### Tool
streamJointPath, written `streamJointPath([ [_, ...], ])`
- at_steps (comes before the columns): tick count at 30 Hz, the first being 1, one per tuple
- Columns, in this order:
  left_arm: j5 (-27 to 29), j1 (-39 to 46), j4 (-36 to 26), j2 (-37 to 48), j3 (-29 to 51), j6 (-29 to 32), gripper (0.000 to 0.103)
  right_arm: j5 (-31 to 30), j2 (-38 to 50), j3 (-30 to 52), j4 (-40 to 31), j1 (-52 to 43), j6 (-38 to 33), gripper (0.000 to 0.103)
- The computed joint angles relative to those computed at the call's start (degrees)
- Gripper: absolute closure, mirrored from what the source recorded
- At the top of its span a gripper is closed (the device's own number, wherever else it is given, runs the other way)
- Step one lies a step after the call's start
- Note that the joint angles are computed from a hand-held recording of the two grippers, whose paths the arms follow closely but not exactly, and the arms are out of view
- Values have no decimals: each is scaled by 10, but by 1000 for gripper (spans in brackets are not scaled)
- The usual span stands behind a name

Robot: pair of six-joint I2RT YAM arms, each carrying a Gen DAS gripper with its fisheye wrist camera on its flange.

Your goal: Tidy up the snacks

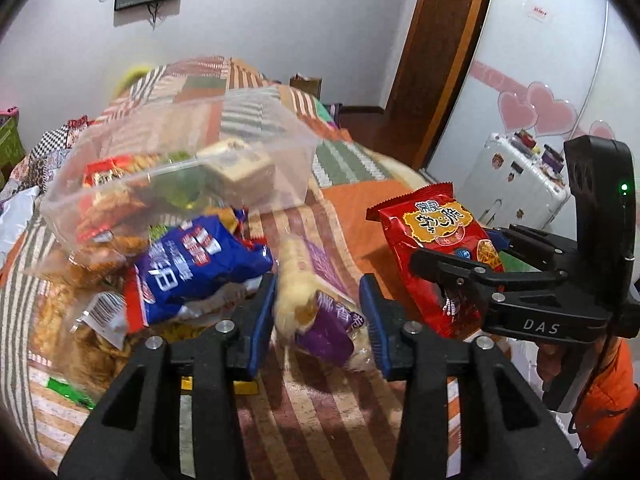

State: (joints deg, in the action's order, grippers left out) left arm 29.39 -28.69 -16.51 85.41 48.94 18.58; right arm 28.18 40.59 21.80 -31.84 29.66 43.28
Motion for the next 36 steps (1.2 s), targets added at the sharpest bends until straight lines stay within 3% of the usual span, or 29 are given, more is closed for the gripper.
streamJointPath([
  [7, 9, 17, -1, -23, 1, -1, 65, 32, -8, 25, -9, 24, -3, 43],
  [22, 44, 75, -13, -68, 45, -14, 65, 21, 15, 52, 57, 2, -61, 43],
  [36, 22, 137, 25, 28, 152, -29, 65, -42, 141, 111, 187, -87, -164, 43],
])
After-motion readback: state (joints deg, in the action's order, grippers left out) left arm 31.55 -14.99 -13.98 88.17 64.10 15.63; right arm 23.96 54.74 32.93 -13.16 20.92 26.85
